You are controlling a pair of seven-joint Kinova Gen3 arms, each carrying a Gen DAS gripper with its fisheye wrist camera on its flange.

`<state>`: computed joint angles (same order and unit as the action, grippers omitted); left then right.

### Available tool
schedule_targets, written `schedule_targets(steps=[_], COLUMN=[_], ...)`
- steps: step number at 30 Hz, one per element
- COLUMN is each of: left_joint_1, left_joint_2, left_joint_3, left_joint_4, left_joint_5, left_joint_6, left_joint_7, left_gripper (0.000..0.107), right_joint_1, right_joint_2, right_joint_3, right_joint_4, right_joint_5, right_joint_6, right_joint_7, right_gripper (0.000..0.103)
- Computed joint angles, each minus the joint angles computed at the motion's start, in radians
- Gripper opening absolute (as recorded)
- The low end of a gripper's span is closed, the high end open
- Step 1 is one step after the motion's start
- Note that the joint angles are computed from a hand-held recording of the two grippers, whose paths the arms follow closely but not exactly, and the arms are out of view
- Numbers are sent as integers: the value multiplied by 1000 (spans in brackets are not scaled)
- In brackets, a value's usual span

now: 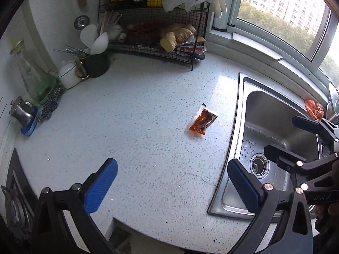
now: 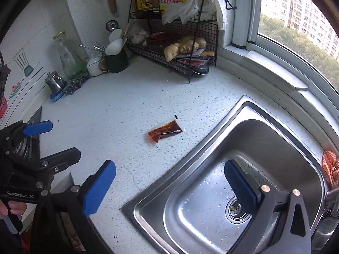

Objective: Collect trash
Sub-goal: 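Raise both tools and move the left tool to the brown sauce packet, then close the left tool on the brown sauce packet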

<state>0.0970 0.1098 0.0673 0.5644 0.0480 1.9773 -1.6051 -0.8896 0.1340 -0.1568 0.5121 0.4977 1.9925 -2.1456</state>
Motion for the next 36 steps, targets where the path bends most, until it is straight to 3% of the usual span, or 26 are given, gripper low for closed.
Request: schedule_targets(steps=[14, 26, 28, 32, 36], left_joint_1=[124, 168, 164, 171, 182], left_joint_2=[224, 329, 339, 331, 347], left_joint_3=[11, 2, 5, 8, 10], left_joint_4=[-121, -111, -118, -101, -143], left_joint_5=[-31, -41, -28, -29, -23], left_joint_6=[23, 9, 15, -12, 7], left_joint_7=[-4, -45, -38, -61, -60], left_gripper=[101, 80, 62, 51, 25], right_joint_1=[355, 477, 482, 484, 476], right_joint_2=[-43, -23, -19, -11, -2], right_joint_3=[26, 47, 49, 51, 50], right_joint_4=[208, 297, 300, 294, 279], right_joint_5=[-276, -382, -384, -386, -377], right_joint_6=[-123, -195, -200, -198, -194], right_joint_7=[89, 162, 159, 145, 136], right_gripper=[102, 102, 102, 102, 103])
